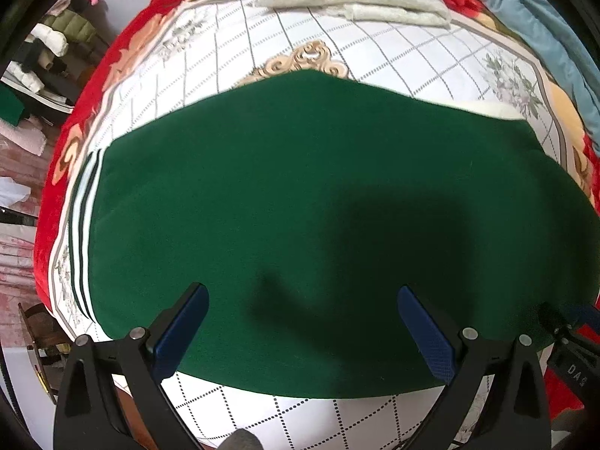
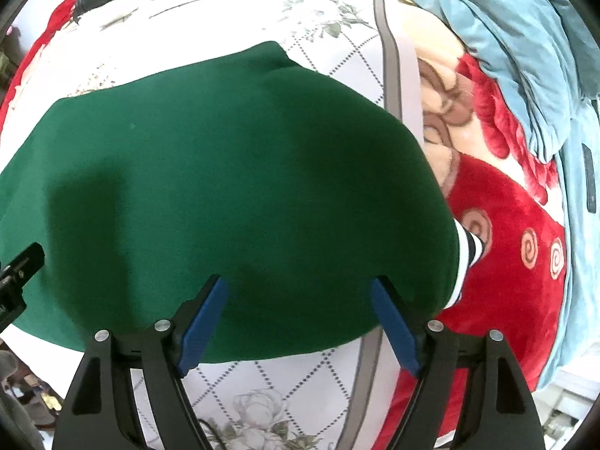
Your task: Fold large clothes
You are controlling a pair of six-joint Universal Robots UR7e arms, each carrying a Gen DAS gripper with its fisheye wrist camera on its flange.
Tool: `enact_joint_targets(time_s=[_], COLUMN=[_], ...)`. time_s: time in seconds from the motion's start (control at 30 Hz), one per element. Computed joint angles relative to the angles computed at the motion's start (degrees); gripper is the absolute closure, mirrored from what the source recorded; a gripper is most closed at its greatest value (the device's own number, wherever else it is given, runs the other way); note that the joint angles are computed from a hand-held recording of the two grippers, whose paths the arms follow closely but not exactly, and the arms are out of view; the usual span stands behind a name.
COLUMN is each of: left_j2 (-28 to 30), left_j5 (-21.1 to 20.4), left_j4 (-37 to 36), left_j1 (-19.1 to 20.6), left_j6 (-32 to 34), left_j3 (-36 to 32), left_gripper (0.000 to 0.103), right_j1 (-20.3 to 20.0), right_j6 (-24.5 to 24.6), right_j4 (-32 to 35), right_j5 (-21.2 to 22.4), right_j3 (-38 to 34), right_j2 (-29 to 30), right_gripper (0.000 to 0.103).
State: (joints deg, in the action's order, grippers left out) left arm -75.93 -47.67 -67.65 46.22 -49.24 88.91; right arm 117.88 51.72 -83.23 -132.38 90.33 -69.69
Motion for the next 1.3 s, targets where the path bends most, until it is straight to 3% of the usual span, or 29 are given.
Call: enact_joint_targets(time_s=[0.4,0.5,0.77,0.87,1.07,1.17,1.23,1.3], left_j2=[-0.1,0.1,1.7,2.6,3.3,3.3,3.4,3.4], left_j5=[-0.5,-0.5,-0.3,-1.3,-4.9,-5.2,-5.4,-5.5], left_j4=[0.2,-0.1,-2.5,-4.9,-6.2,-6.1,-6.0,-5.9], left_j1=[-0.4,-0.3,1.8,3.6,6.2,6.4,6.6,6.8], left_j6=[0.3,0.5,1.9,3.3,3.9,4.1,4.3,4.4], left_j3=[1.0,1.2,3.4,4.3,2.7,2.5,2.2,2.0], left_gripper=[0.000,0.000,0.000,0.000,0.000,0.000,0.000,0.000], right_j1=[-1.1,-2.2,-9.5,-10.5,-9.5,-12.3,-15.2,-18.1], right_j6=[0.5,0.7,2.6,3.5,8.1,7.9,5.9,2.8], right_j4=[-1.0,-3.7,-30.4,-34.5,-36.4,-40.0,-44.6,-55.2], right_j5=[0.4,2.6,13.9,15.5,16.7,20.5,22.7,24.9], right_j3=[1.5,3.0,18.5,20.9,23.8,27.8,30.9,35.0], right_j2=[-1.9,-3.3,-16.0,-18.0,-21.8,-23.7,-24.1,-24.2], right_gripper=[0.022,0.022,0.018,0.018,0.018,0.018,0.018,0.007])
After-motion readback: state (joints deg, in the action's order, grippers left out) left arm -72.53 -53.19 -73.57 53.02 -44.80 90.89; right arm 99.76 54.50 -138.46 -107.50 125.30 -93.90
